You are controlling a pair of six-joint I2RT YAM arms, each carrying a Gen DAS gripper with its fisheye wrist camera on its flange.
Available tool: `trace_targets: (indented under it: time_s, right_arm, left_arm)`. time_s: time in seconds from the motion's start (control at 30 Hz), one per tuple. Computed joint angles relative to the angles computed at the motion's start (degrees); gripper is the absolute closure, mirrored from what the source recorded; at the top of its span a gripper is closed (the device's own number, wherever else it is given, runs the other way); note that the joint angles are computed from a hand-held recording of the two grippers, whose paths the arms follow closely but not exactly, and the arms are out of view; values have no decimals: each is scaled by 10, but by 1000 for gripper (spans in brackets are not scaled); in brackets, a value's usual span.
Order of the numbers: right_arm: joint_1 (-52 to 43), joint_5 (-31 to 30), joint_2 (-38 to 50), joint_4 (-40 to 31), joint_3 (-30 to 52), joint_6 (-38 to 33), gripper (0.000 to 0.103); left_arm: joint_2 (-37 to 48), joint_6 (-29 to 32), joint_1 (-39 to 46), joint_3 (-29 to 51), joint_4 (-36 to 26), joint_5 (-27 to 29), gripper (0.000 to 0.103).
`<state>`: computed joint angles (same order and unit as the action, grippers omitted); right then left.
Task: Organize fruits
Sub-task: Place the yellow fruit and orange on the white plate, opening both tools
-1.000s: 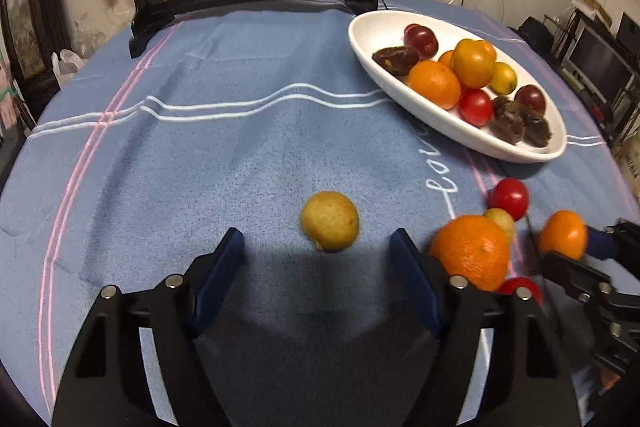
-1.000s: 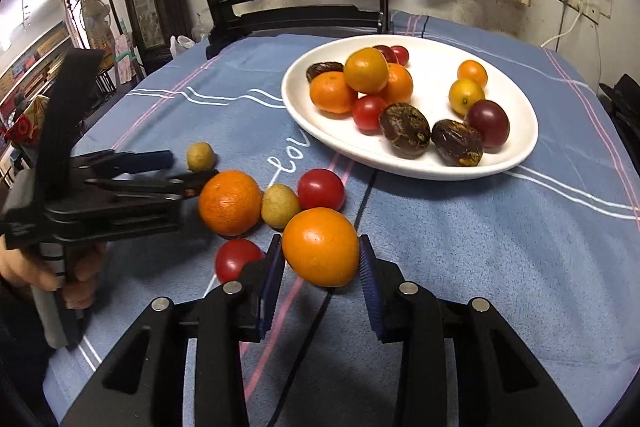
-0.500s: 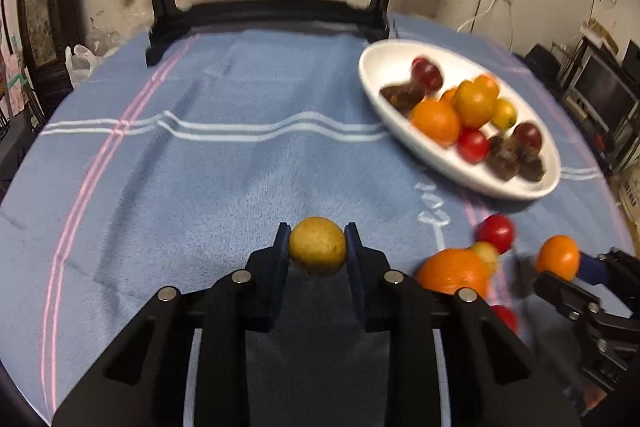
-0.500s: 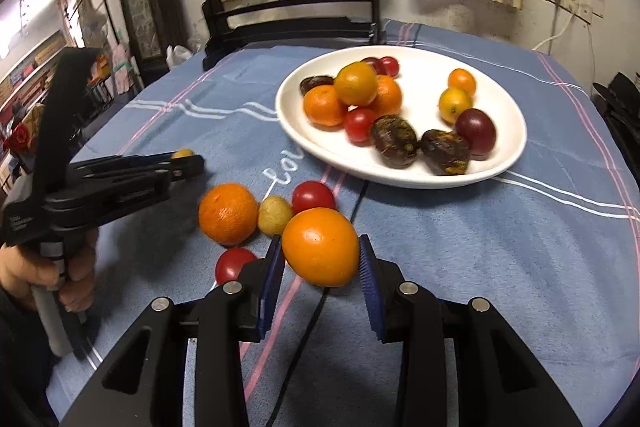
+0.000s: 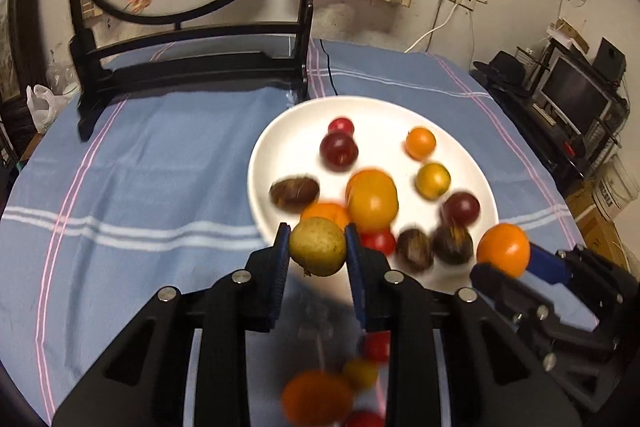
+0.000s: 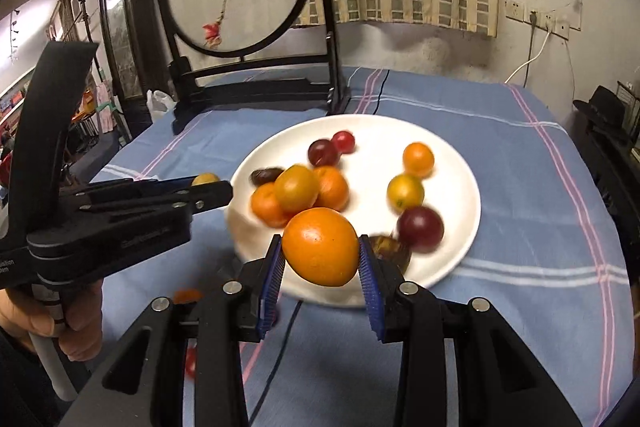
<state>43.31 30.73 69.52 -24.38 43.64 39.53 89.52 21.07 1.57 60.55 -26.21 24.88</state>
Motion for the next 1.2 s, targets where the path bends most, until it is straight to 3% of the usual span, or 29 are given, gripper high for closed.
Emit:
trace_targets:
  time_s: [0.2,0.37,0.4,0.43,0.47,0.5,0.57,0.73,0.87,1.03,1.2]
  right_arm:
    - [-101,-79,56,74,-5,-50,66]
    - [-127,-102,89,110,-7,-59,64]
    - [-130,-105,88,122,-15,-55,54]
    - [-131,-105,83,134,-23,-51,43]
    - [-129,-101,77,140,-30,-48,42]
    - [-127,-99,69,148,-36,-47,42]
    - [-124,-102,60,141,-34,-49,42]
    - [-108,-91,45,109,-29,-38,42]
    - [-85,-78,29,82,-29,-20,42]
    - [-23,-36,-2,31,-35,23,32]
    - [54,-8,-3,-23,-31,69,31]
  left_arm:
    - [77,-54,-50,81,16,-42,77]
    - [112,-80,-80,103,37,-70,76]
    - [116,-84,-84,104,38,-74,73]
    - [121,-88,-87,107,39,-79,55]
    - [122,-92,-90,104,46,-87,36]
    - [116,-96,-92,93,62,-96,32]
    - [100,-87,-91,73,80,-100,32]
    - [67,-62,-64,60,52,-75,31]
    - [26,-46,-31,37,30,-53,18]
    - [-29,-2,19,-9,-1,-11,14]
    - [-93,57,81,-80,-9,15,9]
